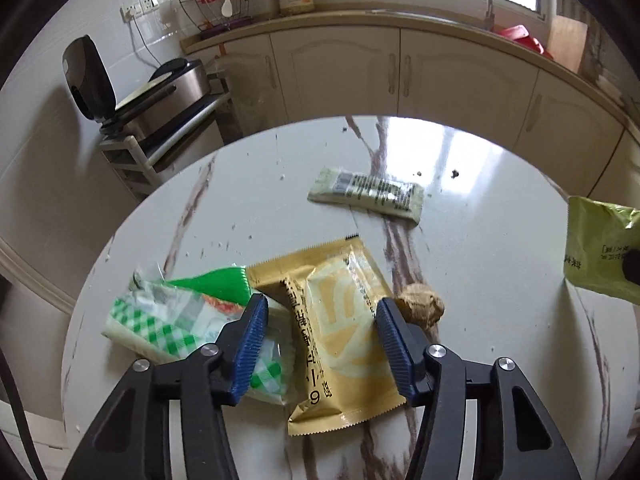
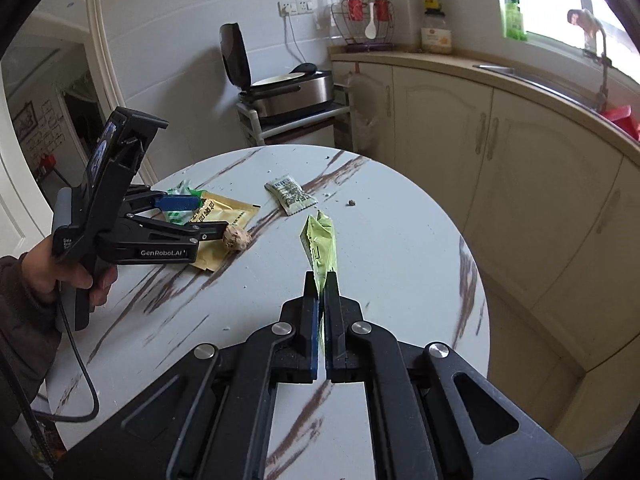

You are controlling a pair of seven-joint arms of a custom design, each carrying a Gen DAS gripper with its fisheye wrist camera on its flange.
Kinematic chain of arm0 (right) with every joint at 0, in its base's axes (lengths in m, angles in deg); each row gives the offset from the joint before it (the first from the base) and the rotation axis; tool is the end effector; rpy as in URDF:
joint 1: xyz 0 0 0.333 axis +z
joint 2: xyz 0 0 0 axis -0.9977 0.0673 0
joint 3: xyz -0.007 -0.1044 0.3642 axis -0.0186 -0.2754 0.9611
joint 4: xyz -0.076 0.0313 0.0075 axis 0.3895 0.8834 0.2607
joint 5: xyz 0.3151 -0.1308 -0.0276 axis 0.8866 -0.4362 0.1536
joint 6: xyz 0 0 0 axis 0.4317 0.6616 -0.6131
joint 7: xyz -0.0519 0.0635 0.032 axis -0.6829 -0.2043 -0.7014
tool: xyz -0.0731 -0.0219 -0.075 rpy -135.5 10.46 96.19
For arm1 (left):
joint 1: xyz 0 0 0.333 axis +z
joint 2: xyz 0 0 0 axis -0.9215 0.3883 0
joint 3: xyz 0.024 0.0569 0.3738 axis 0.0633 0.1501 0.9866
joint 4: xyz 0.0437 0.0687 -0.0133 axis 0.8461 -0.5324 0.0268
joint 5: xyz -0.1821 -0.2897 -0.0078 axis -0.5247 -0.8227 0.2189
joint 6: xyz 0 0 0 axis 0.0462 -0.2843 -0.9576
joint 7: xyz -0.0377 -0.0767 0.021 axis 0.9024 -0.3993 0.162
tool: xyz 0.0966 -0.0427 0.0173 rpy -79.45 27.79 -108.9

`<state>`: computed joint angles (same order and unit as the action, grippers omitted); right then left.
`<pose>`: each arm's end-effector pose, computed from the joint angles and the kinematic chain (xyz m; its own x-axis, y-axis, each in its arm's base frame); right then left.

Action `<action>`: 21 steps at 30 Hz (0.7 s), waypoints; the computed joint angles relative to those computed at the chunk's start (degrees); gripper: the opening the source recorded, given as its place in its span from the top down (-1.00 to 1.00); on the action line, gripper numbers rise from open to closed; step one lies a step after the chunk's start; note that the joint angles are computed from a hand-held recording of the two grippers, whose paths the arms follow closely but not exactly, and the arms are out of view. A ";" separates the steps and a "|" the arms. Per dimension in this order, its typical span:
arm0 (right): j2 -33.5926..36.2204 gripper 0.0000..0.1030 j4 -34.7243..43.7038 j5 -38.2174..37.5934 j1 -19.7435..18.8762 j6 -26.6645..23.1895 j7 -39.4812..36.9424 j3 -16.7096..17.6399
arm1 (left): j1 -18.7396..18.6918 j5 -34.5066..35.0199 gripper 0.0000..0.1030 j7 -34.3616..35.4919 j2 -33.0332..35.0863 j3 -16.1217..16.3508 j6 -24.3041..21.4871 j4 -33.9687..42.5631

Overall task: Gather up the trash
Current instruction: 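Grasp the yellow wrapper with left tool while right holds the light-green packet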

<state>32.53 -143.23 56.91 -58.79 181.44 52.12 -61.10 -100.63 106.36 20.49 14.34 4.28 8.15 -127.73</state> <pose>0.5298 0.3693 0.7786 0.5142 -0.8346 -0.1973 -0.6733 -0.2504 -0.6957 0.5224 -0.3312 0.8155 -0.0498 -0.9924 -0.1129 -0.8161 0.1056 -0.5682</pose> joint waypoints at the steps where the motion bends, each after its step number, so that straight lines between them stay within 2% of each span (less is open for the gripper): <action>1: -0.50 0.94 -0.94 0.48 -0.24 0.62 -0.18 0.09 | -0.13 0.32 0.00 0.46 0.04 -0.01 0.30 -0.09; 3: -1.24 0.94 -2.29 0.97 -0.55 1.68 -0.32 0.13 | -0.30 0.30 0.19 1.32 0.47 -0.11 0.10 0.48; 4: -1.60 0.94 -2.93 1.12 -0.61 2.13 -0.05 0.10 | -0.25 0.01 0.47 1.47 0.11 -0.31 0.90 -0.26; 6: -2.39 0.94 -4.21 2.21 -0.96 2.81 0.19 0.32 | -1.05 0.76 0.59 2.27 0.58 -0.12 -0.16 0.84; 8: -2.78 0.94 -4.70 3.48 -1.21 2.79 -0.14 0.70 | -0.81 -0.37 0.86 2.35 -0.57 -0.58 0.06 -0.53; 9: -3.38 0.94 -5.51 4.14 -1.25 3.10 -0.30 0.91 | -0.58 -1.06 0.92 2.36 -1.34 -0.94 0.17 -1.59; 11: -4.40 0.94 -6.80 4.81 -0.97 3.58 -0.46 1.22 | 0.52 -2.95 0.94 1.21 -4.87 -1.99 2.47 -7.40; 15: -6.18 0.94 -9.13 4.46 0.19 3.75 0.04 1.52 | 1.13 -2.17 0.94 -0.55 -11.23 -4.52 5.49 -17.71; 21: -9.30 0.94 -13.35 3.46 2.16 4.55 2.33 2.01 | 3.25 -3.38 0.94 -3.77 -19.54 -9.12 8.46 -29.41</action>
<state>23.23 -156.58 60.37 -56.62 185.99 54.45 -59.09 -97.37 102.98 16.71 -5.21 -4.84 16.61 -157.14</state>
